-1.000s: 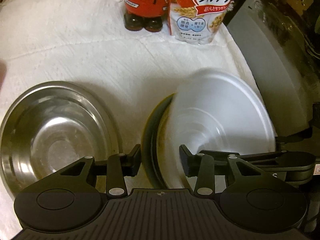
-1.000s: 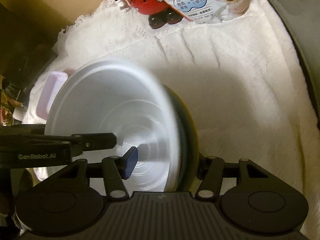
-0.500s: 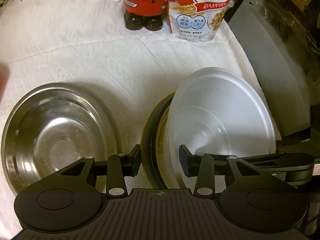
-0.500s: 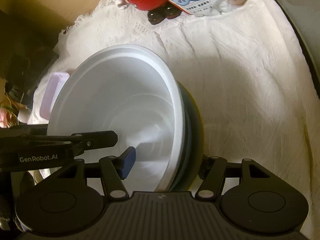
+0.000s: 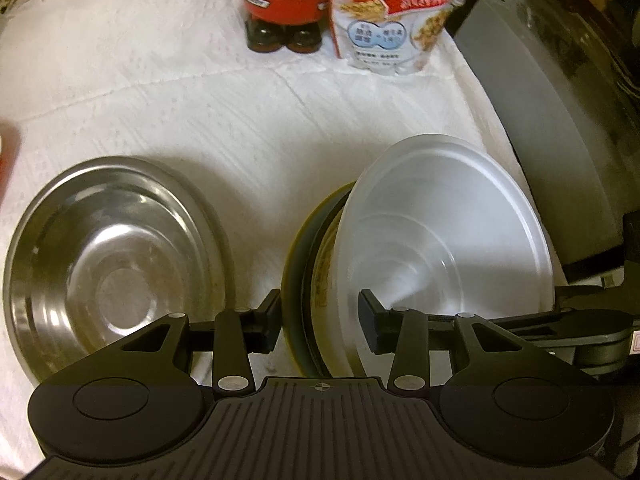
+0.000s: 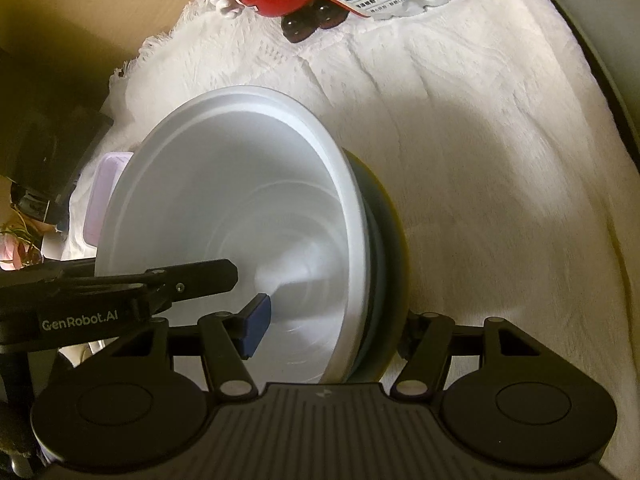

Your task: Organize plates and bowls

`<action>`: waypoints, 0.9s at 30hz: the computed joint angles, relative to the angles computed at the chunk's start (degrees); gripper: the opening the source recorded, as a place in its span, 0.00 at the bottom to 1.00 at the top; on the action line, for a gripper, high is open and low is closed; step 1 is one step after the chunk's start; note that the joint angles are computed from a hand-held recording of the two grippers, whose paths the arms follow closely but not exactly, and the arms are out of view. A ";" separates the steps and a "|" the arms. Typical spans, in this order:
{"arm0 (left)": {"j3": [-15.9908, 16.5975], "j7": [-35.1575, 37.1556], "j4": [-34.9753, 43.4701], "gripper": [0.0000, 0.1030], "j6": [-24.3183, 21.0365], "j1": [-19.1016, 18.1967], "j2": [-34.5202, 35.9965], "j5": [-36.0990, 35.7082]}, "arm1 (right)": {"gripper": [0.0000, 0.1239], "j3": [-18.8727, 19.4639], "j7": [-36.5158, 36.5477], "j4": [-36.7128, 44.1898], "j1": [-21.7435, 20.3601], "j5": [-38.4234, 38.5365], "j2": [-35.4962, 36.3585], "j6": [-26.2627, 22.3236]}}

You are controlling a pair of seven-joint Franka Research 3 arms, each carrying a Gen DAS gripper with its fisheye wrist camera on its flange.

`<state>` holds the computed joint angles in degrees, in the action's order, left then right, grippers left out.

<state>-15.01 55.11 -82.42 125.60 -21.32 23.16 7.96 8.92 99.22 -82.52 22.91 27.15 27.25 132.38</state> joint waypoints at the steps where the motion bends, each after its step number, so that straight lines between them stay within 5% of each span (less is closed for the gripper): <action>1: -0.18 0.28 -0.07 0.42 -0.02 0.03 0.01 -0.27 | 0.51 -0.03 0.03 -0.23 -0.09 0.01 -0.25 -0.35; 11: -2.14 3.88 -2.13 0.42 0.31 0.50 -0.90 -5.61 | 0.51 -0.64 0.15 -10.19 -0.56 0.24 -7.89 0.21; 15: -2.02 3.72 -4.50 0.39 3.50 1.35 -1.98 -7.86 | 0.50 -0.38 -1.98 -13.49 -0.99 2.56 -9.20 4.45; 20: -1.56 1.91 -5.70 0.37 5.73 1.19 -2.42 -7.46 | 0.50 -2.11 1.32 -13.50 1.77 -6.44 -9.17 9.25; 27: -1.63 2.69 -8.36 0.47 10.50 0.62 -3.08 -4.72 | 0.51 -1.52 2.06 -14.66 1.27 -6.20 -8.96 11.84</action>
<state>-16.65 57.80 -90.79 136.10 -20.70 20.08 3.24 7.40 101.28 -97.17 24.18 20.95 18.30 144.22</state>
